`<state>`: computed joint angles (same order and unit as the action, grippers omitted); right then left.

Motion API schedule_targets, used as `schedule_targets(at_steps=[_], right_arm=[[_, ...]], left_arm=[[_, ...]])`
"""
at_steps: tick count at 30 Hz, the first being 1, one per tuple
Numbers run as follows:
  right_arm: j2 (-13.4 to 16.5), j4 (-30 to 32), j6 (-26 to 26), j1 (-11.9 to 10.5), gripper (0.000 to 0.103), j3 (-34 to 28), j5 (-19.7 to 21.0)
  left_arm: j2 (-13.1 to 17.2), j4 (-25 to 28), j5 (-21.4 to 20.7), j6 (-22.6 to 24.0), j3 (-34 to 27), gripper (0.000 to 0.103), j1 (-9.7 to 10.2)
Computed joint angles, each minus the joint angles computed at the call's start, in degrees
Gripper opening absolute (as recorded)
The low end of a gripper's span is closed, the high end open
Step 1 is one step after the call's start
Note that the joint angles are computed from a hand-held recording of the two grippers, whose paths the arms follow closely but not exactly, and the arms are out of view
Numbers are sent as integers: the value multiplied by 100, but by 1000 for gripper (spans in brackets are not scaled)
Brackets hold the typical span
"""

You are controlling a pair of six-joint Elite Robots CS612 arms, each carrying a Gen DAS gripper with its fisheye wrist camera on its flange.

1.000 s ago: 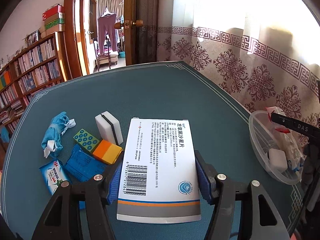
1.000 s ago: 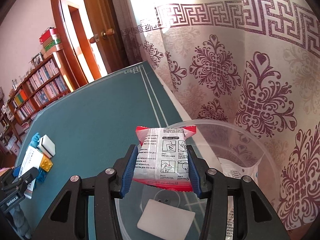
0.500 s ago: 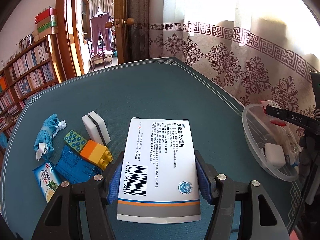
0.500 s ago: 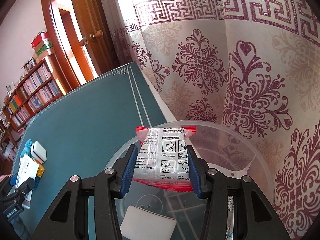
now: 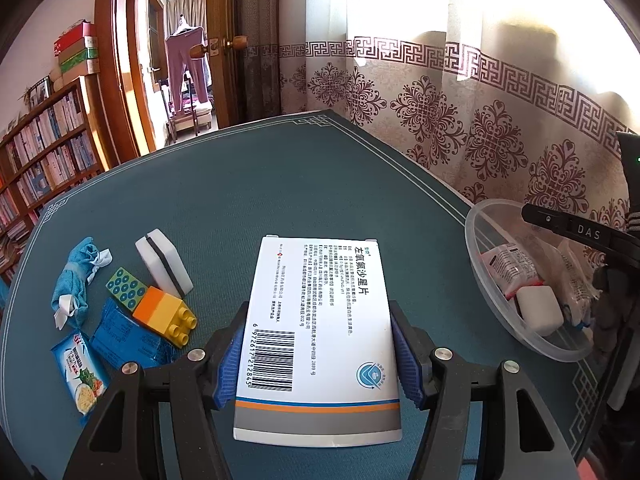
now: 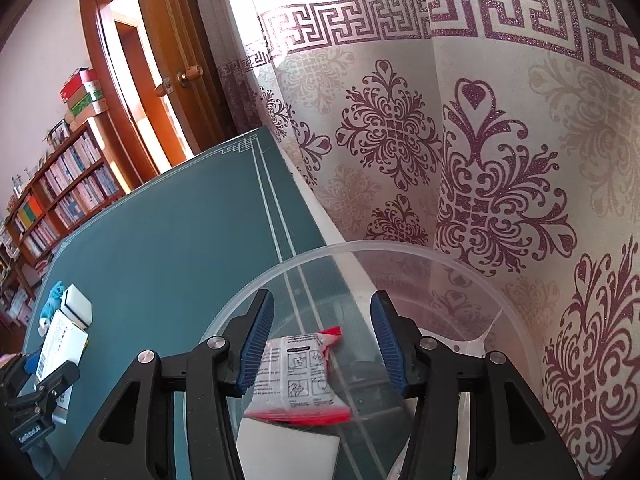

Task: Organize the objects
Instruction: 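Carry the snack packet into the basin and open the right tool, then lower the medicine box into the basin and open the left tool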

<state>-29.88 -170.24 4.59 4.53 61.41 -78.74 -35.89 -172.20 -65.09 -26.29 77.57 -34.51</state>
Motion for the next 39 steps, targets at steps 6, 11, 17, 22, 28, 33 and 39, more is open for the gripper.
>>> schedule_targets(at_steps=[6,11,17,22,28,33,39], right_arm=[[-111,-283,-189,-9,52,249,-121],[-139,-401,-236,-23,52,341,-141],[-141,-492,-201,-50,52,369,-31],[-177,-690,-142,-68,52,448,-86],[-235,-912,45,-116,52,539,76],[-292,-1196,81,-115,52,638,63],[-308,-1284,59,-103,52,676,5]], left_arm=[[141,65,-249,245,-295,66,-42],[295,79,-501,519,-608,66,-83],[525,242,-790,781,-1067,66,-116],[744,471,-900,937,-1489,66,-120],[1016,720,-1056,1113,-1969,66,-116],[1179,772,-1392,1146,-2250,66,-92],[1160,346,-1637,1226,-2135,96,-84]])
